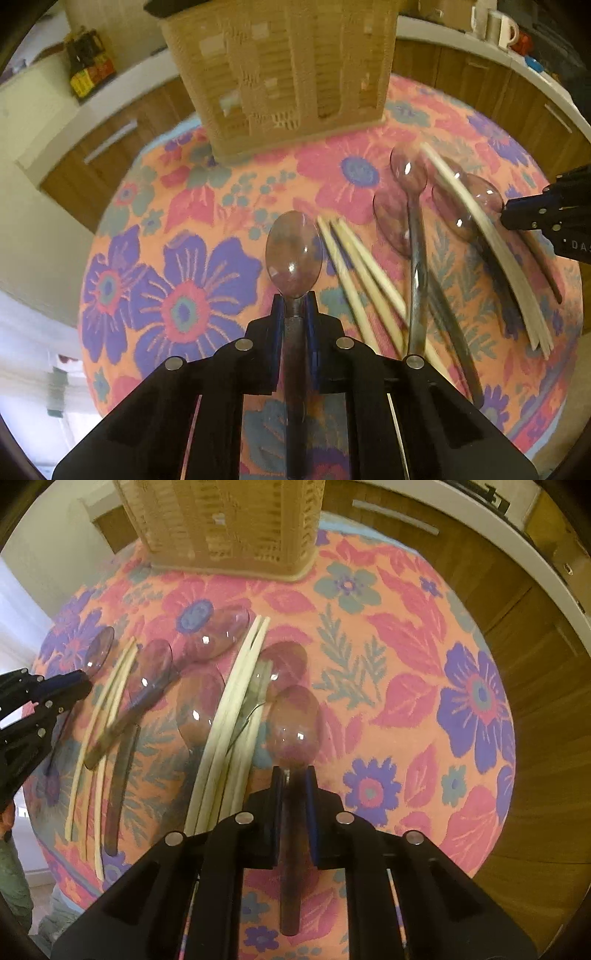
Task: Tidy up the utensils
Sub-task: 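Lower the right tool onto a clear spoon while the left tool grasps another clear spoon, then lift both spoons over the beige basket and open both tools to drop them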
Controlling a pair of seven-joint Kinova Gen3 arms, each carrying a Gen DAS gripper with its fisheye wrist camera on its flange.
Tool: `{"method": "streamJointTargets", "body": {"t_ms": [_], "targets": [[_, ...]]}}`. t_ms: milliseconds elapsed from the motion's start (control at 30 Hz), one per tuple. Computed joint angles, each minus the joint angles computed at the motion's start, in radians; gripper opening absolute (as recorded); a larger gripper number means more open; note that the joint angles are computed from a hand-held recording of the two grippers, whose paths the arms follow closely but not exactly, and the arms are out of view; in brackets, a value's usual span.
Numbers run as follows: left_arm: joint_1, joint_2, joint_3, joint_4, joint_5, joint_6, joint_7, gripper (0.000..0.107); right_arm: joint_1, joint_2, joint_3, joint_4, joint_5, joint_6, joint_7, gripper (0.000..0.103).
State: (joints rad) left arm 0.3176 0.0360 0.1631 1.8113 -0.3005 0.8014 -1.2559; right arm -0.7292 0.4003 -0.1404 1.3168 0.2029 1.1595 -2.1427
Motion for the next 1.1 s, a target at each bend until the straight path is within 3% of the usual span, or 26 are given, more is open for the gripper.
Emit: {"method": "streamJointTargets", "body": {"t_ms": [167, 367, 467, 533, 633, 767, 933, 1100], "targets": [[-0.039, -0.086, -0.016, 0.011, 0.053, -0.106, -0.025, 0.010, 0.025, -0.085, -0.012, 0.055, -0.005, -0.158, 0.008, 0.009], [-0.097, -0.155, -0.031, -0.044, 0.161, -0.258, -0.110, 0.010, 0.028, -0.166, -0.013, 0.033, 0.061, -0.312, 0.022, 0.009], [-0.131, -0.139, -0.031, -0.095, 0.216, -0.347, -0.139, 0.010, 0.038, -0.195, -0.014, 0.038, 0.123, -0.427, -0.004, 0.009], [-0.122, -0.107, -0.064, -0.139, 0.296, -0.388, -0.189, 0.010, 0.004, -0.187, 0.028, 0.020, 0.196, -0.493, -0.056, 0.009], [-0.137, -0.065, -0.071, -0.181, 0.370, -0.454, -0.227, 0.010, 0.026, -0.155, 0.029, -0.034, 0.228, -0.563, -0.084, 0.009], [-0.150, -0.022, -0.068, -0.203, 0.425, -0.537, -0.251, 0.010, -0.034, -0.100, 0.113, -0.078, 0.364, -0.637, -0.187, 0.009], [0.048, 0.047, -0.268, -0.220, 0.267, -0.641, -0.089, 0.010, -0.126, -0.029, 0.266, -0.102, 0.522, -0.706, -0.385, 0.009], [0.243, 0.107, -0.488, -0.204, 0.079, -0.727, 0.114, 0.010, -0.156, 0.022, 0.336, -0.112, 0.635, -0.715, -0.542, 0.009]]}}
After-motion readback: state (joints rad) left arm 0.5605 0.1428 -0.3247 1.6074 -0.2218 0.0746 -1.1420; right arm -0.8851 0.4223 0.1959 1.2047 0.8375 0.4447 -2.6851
